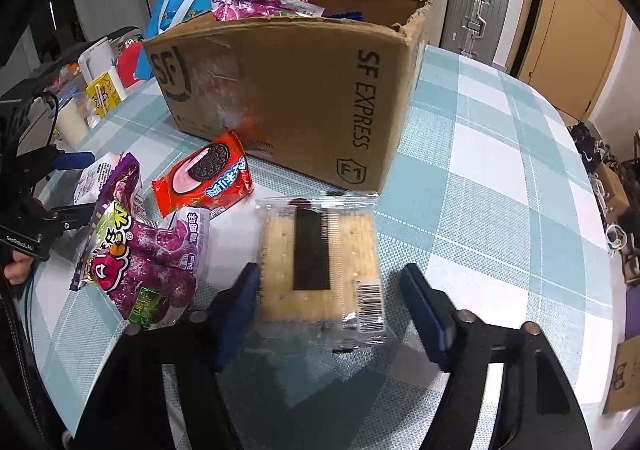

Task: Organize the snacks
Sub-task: 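Grasp the clear cracker pack with the right tool while the left tool grasps the white-red biscuit pack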

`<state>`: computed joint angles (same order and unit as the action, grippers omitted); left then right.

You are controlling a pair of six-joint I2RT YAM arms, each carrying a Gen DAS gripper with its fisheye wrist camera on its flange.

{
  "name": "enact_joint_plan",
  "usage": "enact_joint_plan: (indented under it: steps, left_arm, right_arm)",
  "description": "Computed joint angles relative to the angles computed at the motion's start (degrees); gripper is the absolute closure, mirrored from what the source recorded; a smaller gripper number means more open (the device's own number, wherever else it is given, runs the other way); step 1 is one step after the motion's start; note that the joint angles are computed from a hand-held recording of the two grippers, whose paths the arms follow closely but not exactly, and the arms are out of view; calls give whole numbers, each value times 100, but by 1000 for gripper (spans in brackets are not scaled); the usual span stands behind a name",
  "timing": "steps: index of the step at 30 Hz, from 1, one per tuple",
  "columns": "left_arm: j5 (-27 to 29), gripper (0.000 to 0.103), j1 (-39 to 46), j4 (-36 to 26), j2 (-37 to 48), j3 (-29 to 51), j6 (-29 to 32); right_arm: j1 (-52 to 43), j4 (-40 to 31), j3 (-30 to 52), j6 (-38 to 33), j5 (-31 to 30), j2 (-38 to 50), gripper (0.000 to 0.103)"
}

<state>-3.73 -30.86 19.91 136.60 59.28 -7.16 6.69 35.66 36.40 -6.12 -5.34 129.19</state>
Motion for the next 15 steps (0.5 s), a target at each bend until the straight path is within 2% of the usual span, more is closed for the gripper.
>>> enact_joint_plan:
  steps: [9,12,14,15]
  left_arm:
    - [108,2,8,12,-41,-48,55]
    - [170,8,-21,112,-96,-148,147]
    - [188,23,-47,146,-119,-196,193]
    - [191,27,-54,136,-122,-201,210]
  right_arm:
    - [-47,590,-425,-205,-160,-209,44]
    - [-49,682,-532,-229,-185,-325,44]
    - [-37,732,-583,-259,-192,-361,44]
    - [-26,764,-616,-276,-195,-383,44]
